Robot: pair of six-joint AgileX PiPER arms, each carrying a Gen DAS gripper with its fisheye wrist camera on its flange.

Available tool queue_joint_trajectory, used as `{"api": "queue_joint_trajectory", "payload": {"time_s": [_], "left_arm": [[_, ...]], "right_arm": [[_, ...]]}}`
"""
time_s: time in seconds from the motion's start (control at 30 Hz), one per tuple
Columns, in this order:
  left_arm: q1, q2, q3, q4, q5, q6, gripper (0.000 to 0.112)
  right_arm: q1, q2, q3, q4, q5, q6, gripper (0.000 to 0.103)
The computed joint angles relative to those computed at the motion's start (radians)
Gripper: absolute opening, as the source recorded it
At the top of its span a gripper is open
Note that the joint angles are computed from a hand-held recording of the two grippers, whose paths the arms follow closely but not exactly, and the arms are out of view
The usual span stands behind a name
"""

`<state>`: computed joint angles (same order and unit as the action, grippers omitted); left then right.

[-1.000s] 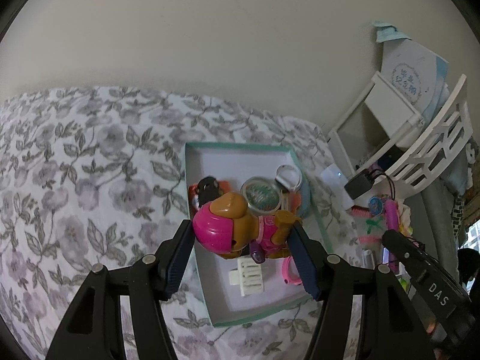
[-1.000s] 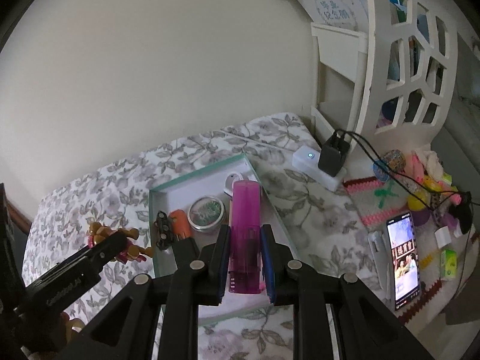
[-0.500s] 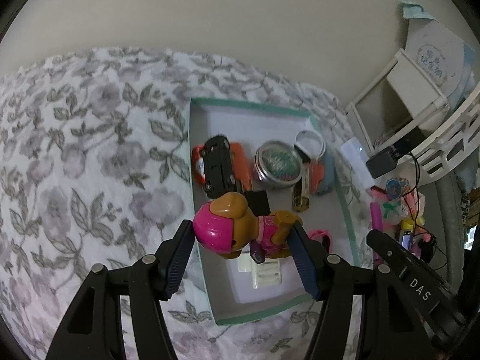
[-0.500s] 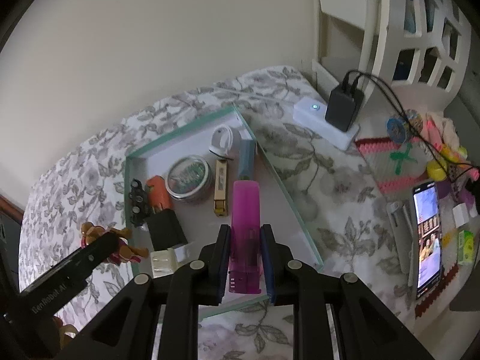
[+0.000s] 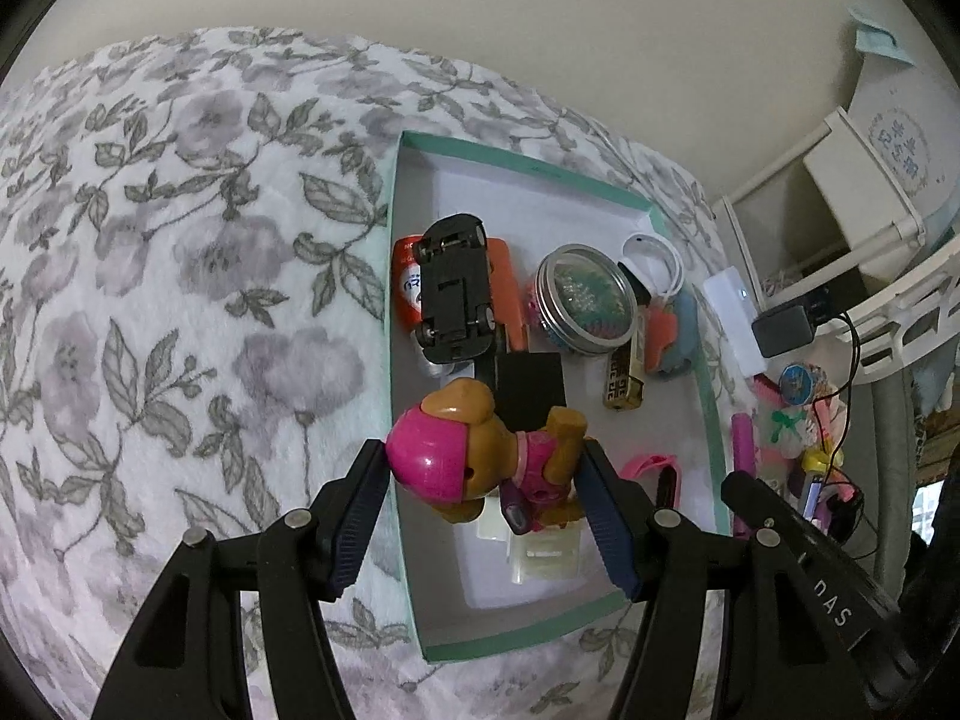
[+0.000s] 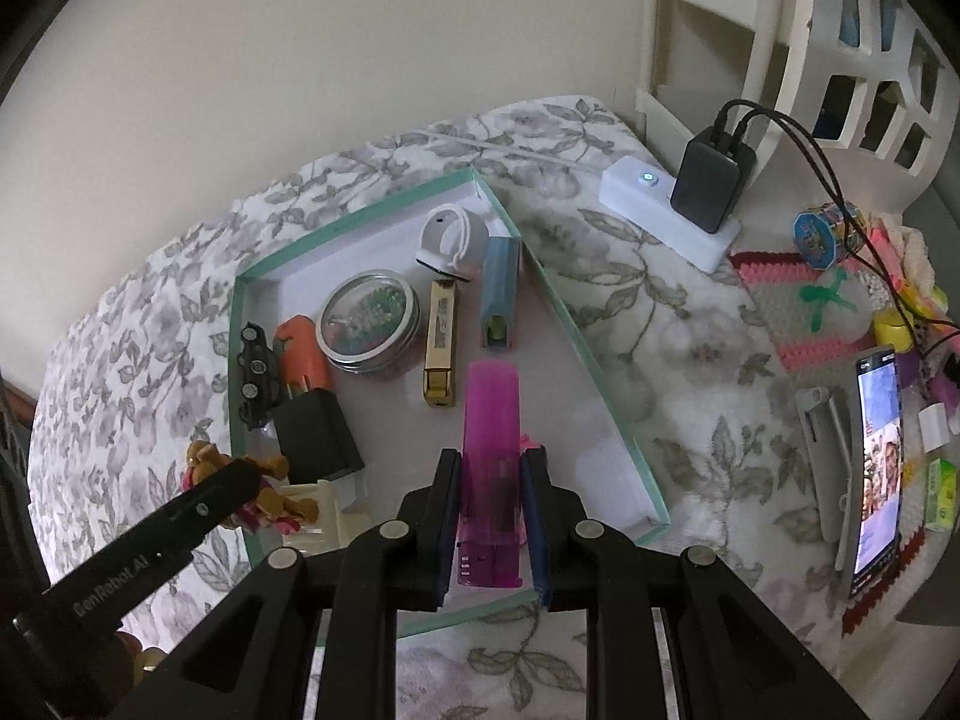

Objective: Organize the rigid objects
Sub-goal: 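Lower and open the right tool to drop the stick while the left tool releases the figure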

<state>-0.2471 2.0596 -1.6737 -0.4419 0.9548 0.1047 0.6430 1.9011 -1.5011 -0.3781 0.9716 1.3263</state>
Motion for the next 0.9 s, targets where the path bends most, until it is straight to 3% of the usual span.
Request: {"api": "queue_joint_trajectory", "payload": {"time_s": [0.27,0.63,0.9], "left_arm": [[-0.011,0.032,-0.021,-0.03,0.024,0.018,0.064],[-0.007,0.074,-0.039,-0.074,0.04,0.03,0.062],[0.006,0.099,-0.055,-0.093,0.058,0.023,0.064]], "right_arm": [[-0.006,0.02,-0.009,0.017,-0.003,-0.015,0.021],[-0.028,0.086,0.014,0.085,-0.093,-0.082,0.021],[-0.035,0.132,-0.002,0.112,-0.102,-0.112,0.021]]}}
